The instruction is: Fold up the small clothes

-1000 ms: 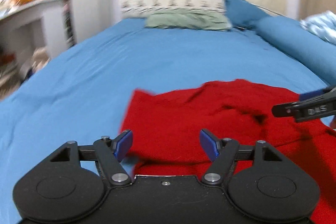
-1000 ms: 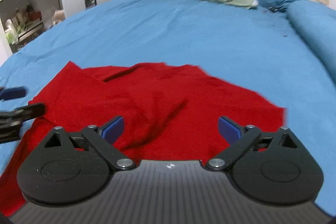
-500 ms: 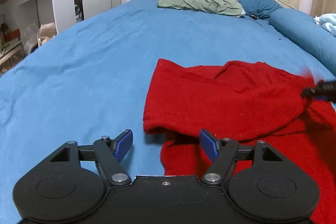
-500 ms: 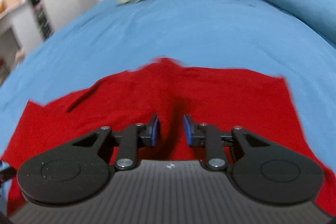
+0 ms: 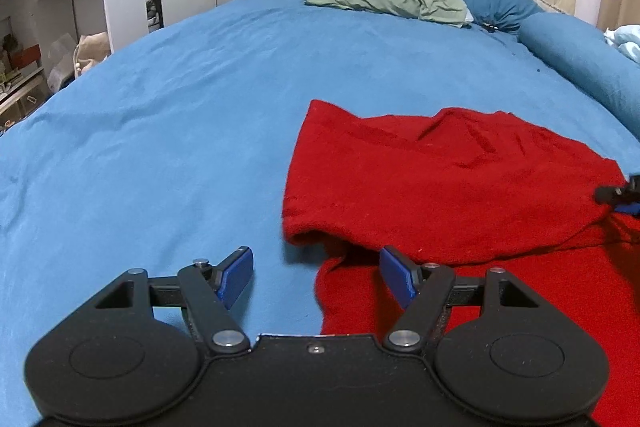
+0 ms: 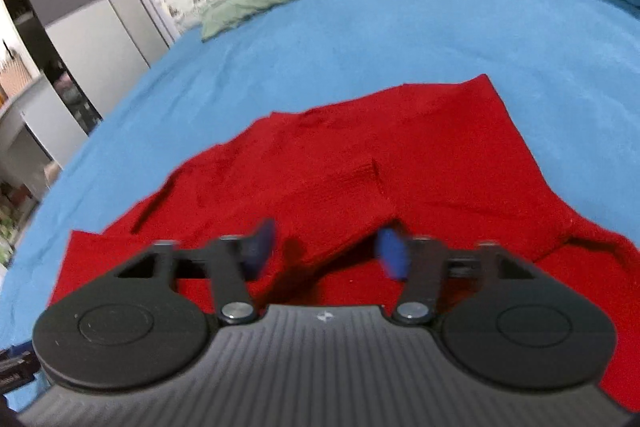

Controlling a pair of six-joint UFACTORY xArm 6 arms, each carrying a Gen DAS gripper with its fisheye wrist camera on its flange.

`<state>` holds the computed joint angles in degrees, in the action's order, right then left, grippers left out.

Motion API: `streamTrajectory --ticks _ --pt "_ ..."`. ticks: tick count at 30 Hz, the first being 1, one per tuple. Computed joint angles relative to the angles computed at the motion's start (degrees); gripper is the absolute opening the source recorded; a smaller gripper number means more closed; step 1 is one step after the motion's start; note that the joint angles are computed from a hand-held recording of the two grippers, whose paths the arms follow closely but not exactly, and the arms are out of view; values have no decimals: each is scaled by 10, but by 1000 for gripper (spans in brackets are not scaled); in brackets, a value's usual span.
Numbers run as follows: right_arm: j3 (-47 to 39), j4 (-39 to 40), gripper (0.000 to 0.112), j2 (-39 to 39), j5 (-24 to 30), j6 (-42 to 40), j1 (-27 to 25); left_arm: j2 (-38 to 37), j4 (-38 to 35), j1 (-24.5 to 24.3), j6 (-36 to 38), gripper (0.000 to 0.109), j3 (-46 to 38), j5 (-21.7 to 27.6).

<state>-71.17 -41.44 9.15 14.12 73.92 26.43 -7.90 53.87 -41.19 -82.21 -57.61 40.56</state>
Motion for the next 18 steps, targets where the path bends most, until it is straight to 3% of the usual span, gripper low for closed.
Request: streamTrajectory --ticks 1,3,8,11,14,18 --pt "-11 26 21 5 21 -33 5 0 -3 1 -1 74 3 0" --pt "-23 33 21 6 33 -47 5 2 -13 3 -1 74 8 -2" --pt "-44 -44 21 -26 29 -1 -21 16 29 6 -29 74 1 -21" --pt "-43 -48 21 -43 40 -44 -40 39 62 13 -42 74 -15 -51" --pt "-26 -12 20 -50 53 -113 -50 64 46 11 -19 68 -33 -44" --pt "0 -8 20 -51 41 -111 -62 51 30 15 -20 61 -24 -41"
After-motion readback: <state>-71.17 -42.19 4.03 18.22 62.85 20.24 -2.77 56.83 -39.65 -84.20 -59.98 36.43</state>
